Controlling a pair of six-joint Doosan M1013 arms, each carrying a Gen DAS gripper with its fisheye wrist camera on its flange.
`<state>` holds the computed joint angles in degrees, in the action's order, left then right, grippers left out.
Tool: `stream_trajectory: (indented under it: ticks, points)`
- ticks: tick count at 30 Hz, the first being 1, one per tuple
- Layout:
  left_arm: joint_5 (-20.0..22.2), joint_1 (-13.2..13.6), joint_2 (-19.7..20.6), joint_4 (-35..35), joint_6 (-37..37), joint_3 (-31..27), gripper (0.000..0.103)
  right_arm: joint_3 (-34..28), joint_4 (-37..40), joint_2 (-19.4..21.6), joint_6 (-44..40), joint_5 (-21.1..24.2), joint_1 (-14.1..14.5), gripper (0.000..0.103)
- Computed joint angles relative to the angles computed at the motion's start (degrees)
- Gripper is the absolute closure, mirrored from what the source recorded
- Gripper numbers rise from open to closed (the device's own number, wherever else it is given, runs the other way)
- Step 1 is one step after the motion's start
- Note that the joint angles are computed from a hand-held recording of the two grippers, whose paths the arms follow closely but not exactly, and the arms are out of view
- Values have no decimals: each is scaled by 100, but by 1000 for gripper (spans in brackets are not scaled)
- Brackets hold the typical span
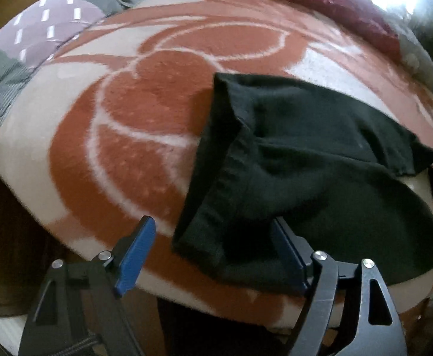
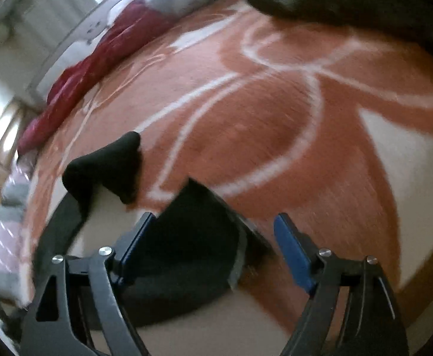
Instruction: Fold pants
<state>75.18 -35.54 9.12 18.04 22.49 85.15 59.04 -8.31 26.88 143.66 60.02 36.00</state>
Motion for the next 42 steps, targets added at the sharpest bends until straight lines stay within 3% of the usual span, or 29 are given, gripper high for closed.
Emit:
stream_trajectory:
  ticks: [2,3,4,5,6,8,10,12,14,15,17,19,22,23,26,27,28,33,37,38,39,40,41,42]
  points:
    - [-62,98,98,-284,91,-60,23,-601,90,407,-396,527,-5,21]
    - [-211,227,137,-667,177,-42,28,-859,106,588,-620,832,6,22]
    - [-297,266,142,-893,198,-19,32,-1117,147,770,-943,1137,18,28]
    - [-275,277,171,-943,211,-40,37,-1202,87,825,-1150,1234,47,75]
    - [-201,247,196,-840,198,-78,37,-1347,-62,903,-1424,1442,103,96]
    - [-118,166,207,-620,215,-120,37,-1155,-234,731,-1395,1099,148,96]
    - [28,154,270,-563,268,-159,36,-833,-647,503,-770,802,128,96]
    - [110,174,329,-652,270,-171,33,-657,-572,445,-368,932,-9,97]
    - [94,191,289,-657,293,-161,33,-714,-752,557,-162,1567,-66,98]
    - [130,183,282,-647,313,-172,34,-646,-715,529,-111,1613,-94,98]
    - [143,170,205,-659,363,-164,40,-294,-475,290,317,1173,-194,97]
    - [-89,148,5,-510,374,-111,39,-91,-484,99,566,762,-219,97]
    - [-117,196,-55,-103,350,-244,27,-201,268,91,30,169,-300,93]
    - [-115,261,-23,0,324,-314,21,-285,600,151,-149,52,-321,83]
    - [-128,623,122,-243,376,-511,21,-532,1643,407,-395,-455,-343,33]
    - [-209,789,200,-522,463,-564,21,-550,1914,455,-407,-701,-321,31]
    - [-257,931,286,-788,506,-614,21,-512,2452,505,-579,-1076,-316,31]
    - [-595,1209,543,-1714,946,-663,21,-389,4680,768,-989,-2019,-278,31]
    - [-712,1291,756,-1887,858,-728,23,-42,4767,774,-84,-3076,-227,31]
    - [-680,1287,795,-1809,815,-763,28,162,4748,739,323,-3463,-227,31]
    - [-591,1269,826,-1716,769,-808,36,281,4830,726,485,-3693,-232,38]
    - [-495,1257,842,-1652,705,-839,41,303,4657,737,777,-3774,-249,55]
    - [-498,1253,818,-1619,659,-820,43,236,4185,731,1059,-3597,-285,88]
    - [-555,1249,770,-1594,640,-768,50,108,3468,699,1230,-3452,-304,89]
